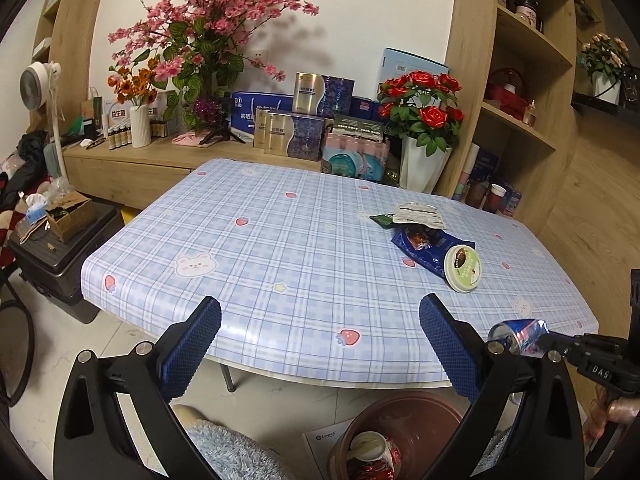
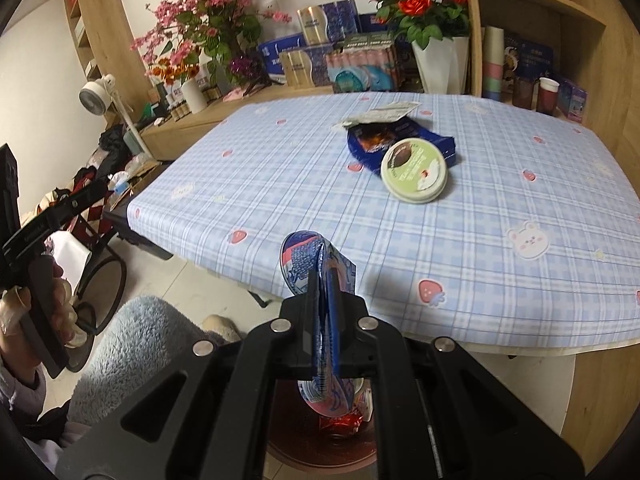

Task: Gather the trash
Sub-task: 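Move the right tool over the bin and open it to drop the blue can, then reach the right tool to the green yogurt lid and grasp it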

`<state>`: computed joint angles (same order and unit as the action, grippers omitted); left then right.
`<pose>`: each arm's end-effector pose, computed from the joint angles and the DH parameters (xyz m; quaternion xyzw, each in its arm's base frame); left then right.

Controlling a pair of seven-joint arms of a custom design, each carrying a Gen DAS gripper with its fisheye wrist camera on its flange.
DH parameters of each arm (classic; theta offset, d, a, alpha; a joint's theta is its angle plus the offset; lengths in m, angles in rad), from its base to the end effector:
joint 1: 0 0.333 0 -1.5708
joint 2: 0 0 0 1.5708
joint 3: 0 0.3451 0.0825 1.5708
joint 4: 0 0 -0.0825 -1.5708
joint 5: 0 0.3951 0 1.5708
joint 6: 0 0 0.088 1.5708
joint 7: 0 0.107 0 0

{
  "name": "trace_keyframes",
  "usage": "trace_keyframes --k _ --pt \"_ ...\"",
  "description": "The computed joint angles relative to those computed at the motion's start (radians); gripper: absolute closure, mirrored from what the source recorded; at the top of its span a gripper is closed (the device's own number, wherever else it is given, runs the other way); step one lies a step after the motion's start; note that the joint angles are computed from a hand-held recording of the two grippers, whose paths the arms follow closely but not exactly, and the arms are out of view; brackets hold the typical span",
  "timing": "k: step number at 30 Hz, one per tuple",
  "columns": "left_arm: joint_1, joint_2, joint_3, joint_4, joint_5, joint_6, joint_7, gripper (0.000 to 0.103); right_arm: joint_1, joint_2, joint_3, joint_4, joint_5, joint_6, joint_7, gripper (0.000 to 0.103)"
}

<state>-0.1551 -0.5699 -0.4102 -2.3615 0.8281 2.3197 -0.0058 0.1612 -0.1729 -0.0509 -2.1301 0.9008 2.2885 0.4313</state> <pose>0.3533 -0.2472 0.6000 -0.7648 0.4196 -0.3060 0.3813 0.5352 0.0757 0.5501 -0.8385 0.3674 -0.0416 0.4003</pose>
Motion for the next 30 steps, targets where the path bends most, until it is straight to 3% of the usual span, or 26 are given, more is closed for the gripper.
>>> trace_keyframes --k 2,4,6,10,12,15,19,30 --pt "-0.001 -0.002 0.003 -0.003 -0.004 0.001 -0.001 0.006 0.0 0.01 0.004 0.009 -0.026 -0.023 0.017 0.095" --pt "-0.002 -0.004 0.006 -0.007 -0.006 0.005 -0.001 0.006 0.0 0.014 0.008 0.011 -0.045 -0.035 0.023 0.085" --pt "-0.001 -0.005 0.006 -0.008 -0.006 0.006 -0.001 0.006 0.002 0.011 0.008 0.008 -0.033 -0.025 0.012 0.055" --pt "0.002 -0.006 0.006 -0.009 -0.007 0.005 0.001 0.006 0.003 0.007 0.008 0.006 -0.004 0.033 0.011 0.03" --pt "0.003 -0.007 0.007 -0.011 -0.008 0.005 -0.001 0.006 0.004 0.005 0.008 0.004 0.014 0.073 0.013 0.012" --pt "0.004 -0.005 0.008 -0.012 -0.011 0.005 0.001 0.006 0.005 0.006 0.007 0.004 0.03 0.129 0.014 0.006" --pt "0.004 -0.002 0.008 -0.011 -0.011 0.006 0.002 0.006 0.01 0.01 0.001 0.0 0.066 0.193 -0.019 0.006" --pt "0.012 0.03 0.008 0.011 0.013 0.009 0.018 0.006 0.002 0.06 0.002 0.038 0.074 0.241 -0.028 0.006"
